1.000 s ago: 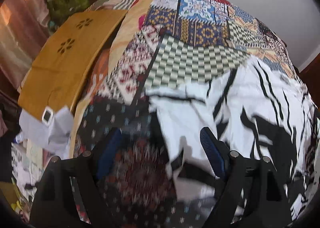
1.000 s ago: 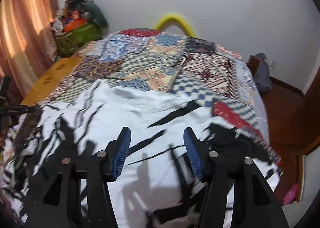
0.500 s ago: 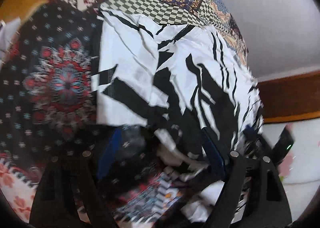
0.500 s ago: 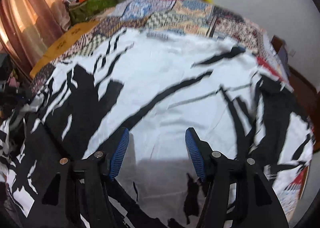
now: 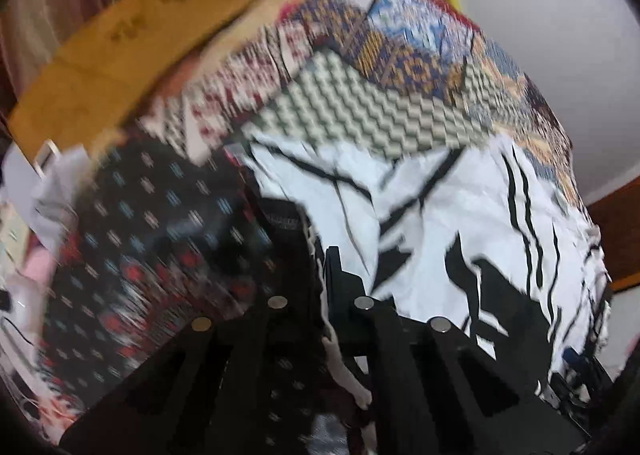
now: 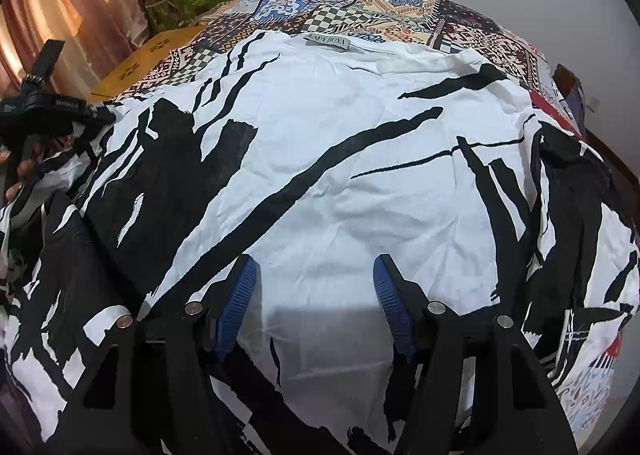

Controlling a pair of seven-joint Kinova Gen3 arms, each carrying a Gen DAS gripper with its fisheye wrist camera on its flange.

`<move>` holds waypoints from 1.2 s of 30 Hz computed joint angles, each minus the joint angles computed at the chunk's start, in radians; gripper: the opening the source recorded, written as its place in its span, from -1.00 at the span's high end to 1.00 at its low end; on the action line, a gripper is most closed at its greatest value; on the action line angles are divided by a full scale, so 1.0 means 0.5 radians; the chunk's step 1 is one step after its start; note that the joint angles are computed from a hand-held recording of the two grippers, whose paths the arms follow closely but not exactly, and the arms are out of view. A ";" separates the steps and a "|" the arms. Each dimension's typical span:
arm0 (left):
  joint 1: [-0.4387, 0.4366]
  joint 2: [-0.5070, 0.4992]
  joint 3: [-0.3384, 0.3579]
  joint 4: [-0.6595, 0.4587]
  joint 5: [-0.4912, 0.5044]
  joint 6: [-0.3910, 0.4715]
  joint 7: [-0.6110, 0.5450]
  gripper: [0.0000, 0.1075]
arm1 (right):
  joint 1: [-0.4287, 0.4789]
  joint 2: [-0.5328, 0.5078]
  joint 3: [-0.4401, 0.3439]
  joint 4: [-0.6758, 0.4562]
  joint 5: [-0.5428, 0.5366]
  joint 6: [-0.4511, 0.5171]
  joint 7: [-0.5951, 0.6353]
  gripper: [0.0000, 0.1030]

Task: Fold small clothes

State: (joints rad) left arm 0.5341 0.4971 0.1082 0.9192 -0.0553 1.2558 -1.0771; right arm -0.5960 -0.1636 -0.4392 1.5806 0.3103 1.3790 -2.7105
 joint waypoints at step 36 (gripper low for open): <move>0.632 0.412 -0.007 -0.989 0.038 0.667 -0.683 0.93 | -0.033 -0.026 -0.115 -0.128 0.097 0.074 -0.124 -0.12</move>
State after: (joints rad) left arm 0.8501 0.7032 0.1045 0.4247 -0.0366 1.5893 -1.4186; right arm -0.6125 -0.1769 -0.4966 1.5165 0.3586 1.4159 -2.7727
